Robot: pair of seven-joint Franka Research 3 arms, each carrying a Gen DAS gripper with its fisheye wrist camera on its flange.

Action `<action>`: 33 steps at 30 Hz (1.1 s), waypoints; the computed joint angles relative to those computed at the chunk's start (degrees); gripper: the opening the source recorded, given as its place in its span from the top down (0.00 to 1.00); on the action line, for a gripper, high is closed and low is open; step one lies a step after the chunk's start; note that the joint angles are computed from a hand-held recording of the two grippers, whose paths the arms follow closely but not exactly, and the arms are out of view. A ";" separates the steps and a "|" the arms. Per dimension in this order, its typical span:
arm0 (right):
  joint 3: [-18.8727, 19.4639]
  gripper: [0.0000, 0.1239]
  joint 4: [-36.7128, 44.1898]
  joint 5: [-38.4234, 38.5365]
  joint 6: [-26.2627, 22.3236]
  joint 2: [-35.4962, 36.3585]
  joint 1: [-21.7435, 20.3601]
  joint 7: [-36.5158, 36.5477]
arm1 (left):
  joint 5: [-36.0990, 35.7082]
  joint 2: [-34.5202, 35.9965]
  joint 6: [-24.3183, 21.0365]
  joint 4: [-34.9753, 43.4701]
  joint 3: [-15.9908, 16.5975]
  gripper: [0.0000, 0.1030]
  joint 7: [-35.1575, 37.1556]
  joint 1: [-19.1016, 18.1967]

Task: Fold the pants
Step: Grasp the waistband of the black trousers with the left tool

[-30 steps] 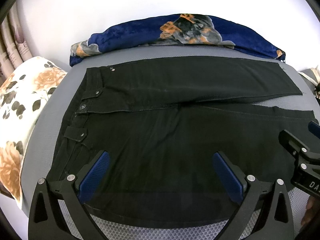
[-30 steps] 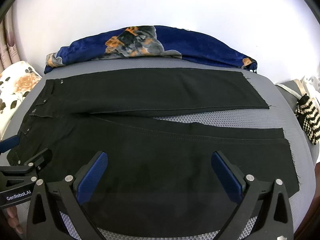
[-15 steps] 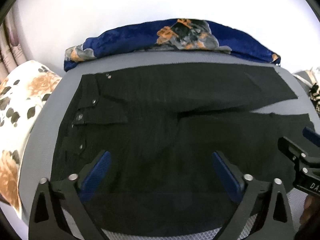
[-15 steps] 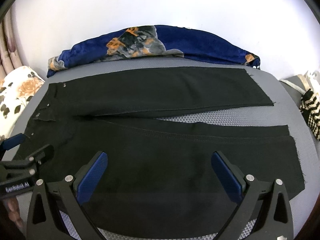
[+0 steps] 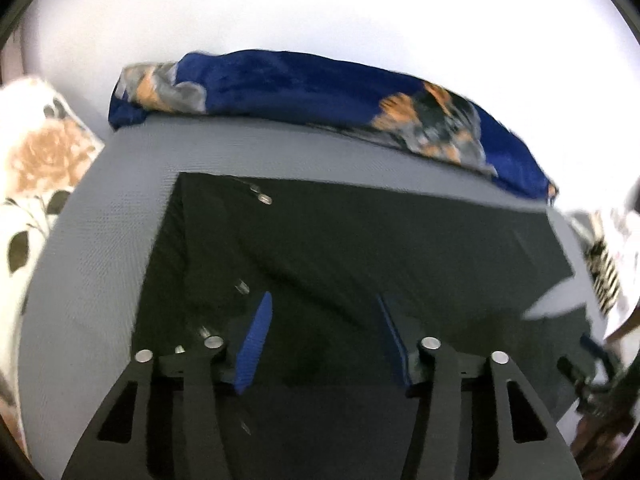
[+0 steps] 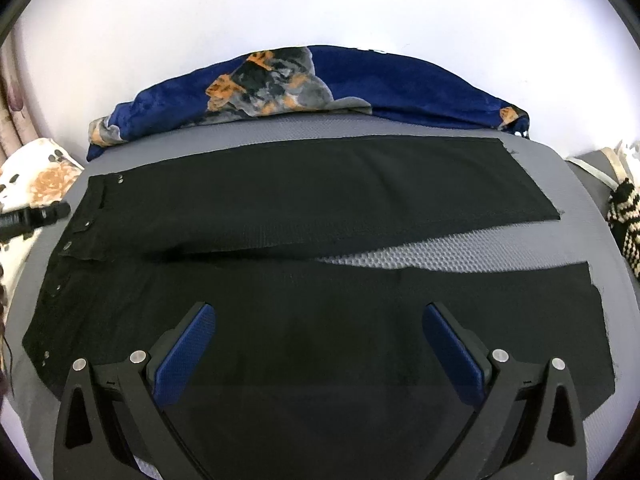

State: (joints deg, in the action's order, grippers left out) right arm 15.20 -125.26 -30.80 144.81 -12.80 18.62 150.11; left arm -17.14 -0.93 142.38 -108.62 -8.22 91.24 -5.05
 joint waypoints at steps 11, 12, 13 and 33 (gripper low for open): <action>-3.75 0.17 15.74 -1.37 -4.43 13.63 4.27 -4.30 | -17.51 16.32 -9.28 17.18 -1.12 0.66 8.45 10.84; -4.44 0.17 16.74 -1.31 -4.67 14.43 4.96 -4.75 | -18.27 17.07 -9.73 17.83 -1.49 0.67 8.58 11.62; -5.01 0.17 18.48 -1.07 -4.97 15.87 5.61 -5.56 | -19.81 18.17 -10.89 18.86 -1.97 0.67 9.23 12.74; -12.63 0.17 34.69 5.97 -6.10 30.03 13.34 -16.98 | -28.17 24.25 -19.35 25.17 -4.42 0.71 14.15 20.19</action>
State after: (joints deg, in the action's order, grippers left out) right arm 2.57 -90.57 -24.83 138.71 17.23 31.96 133.14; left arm -45.30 23.33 123.03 -83.45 -12.63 105.39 15.13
